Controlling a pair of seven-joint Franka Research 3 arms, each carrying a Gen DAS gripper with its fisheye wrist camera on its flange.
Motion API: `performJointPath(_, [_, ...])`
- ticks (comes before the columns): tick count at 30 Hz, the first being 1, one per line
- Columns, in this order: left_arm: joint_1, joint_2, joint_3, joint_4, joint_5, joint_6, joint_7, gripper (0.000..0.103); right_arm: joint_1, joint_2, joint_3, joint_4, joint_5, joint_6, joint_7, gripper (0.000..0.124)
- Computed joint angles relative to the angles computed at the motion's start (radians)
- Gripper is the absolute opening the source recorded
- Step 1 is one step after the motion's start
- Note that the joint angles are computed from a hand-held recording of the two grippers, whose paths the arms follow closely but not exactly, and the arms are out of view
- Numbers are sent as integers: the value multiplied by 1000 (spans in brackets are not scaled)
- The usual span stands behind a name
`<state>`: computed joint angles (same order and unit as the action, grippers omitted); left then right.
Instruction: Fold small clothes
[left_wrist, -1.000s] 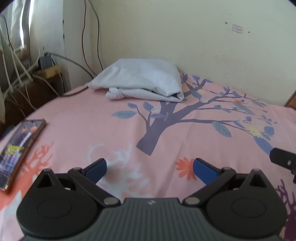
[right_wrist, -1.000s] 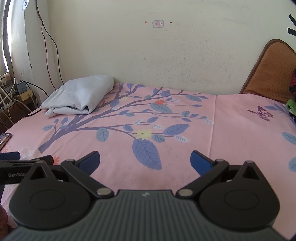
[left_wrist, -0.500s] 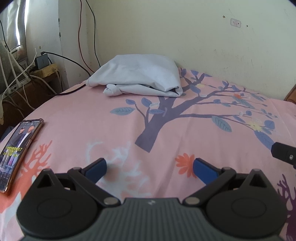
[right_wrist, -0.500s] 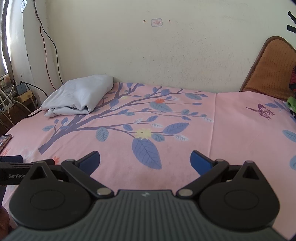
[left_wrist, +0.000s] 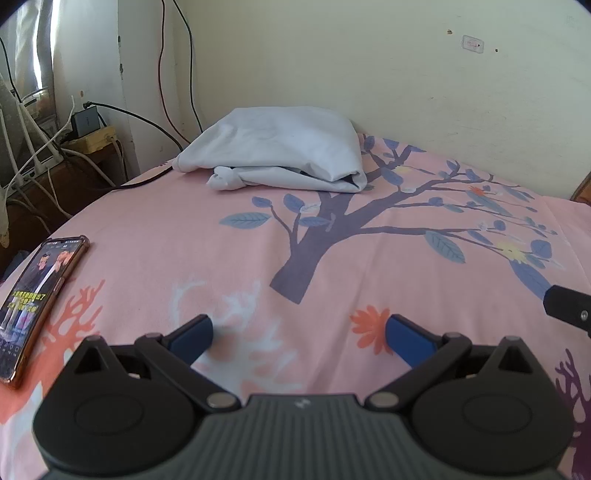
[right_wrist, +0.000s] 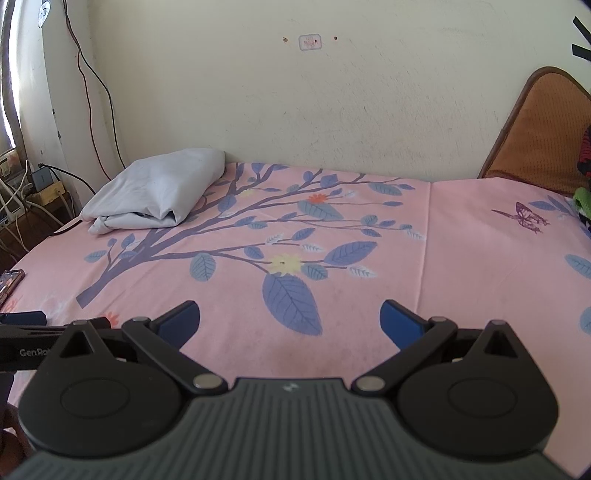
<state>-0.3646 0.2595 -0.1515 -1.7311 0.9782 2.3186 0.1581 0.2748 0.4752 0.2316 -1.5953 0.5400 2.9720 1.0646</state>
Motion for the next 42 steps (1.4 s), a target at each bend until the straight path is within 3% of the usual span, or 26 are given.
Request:
performJointPath(7, [-9,5,1,7,11,-20,-22,103,5,0,-4,-1,-3,8,7,103])
performJointPath(12, [-19,4,-12,21,-26,-63,-15,103,-23,-9,36,-21,22,47,-44,103])
performJointPath(15, [-14,-9,-20,11,-62,-44,3,103,-72,-17,103,-36,74,81,-122,103])
performJointPath(20, [-12,-19,-30,10,-115,-39,25,103,-219,-19,299,-44,266,135,-342,103])
performJointPath(23, [-17,-20,-32,17,-126,-46,34,103,-257,-13,348,-31,359,138,-422,103])
performJointPath(34, [-61,-6,-40,62,-74,-88,85,103,-227,-21,295,15,581,76,-540,103])
performJointPath(42, [-72,5,-39,79,-80,-94,115,103,-159,-37,198,25,653,30,-577,103])
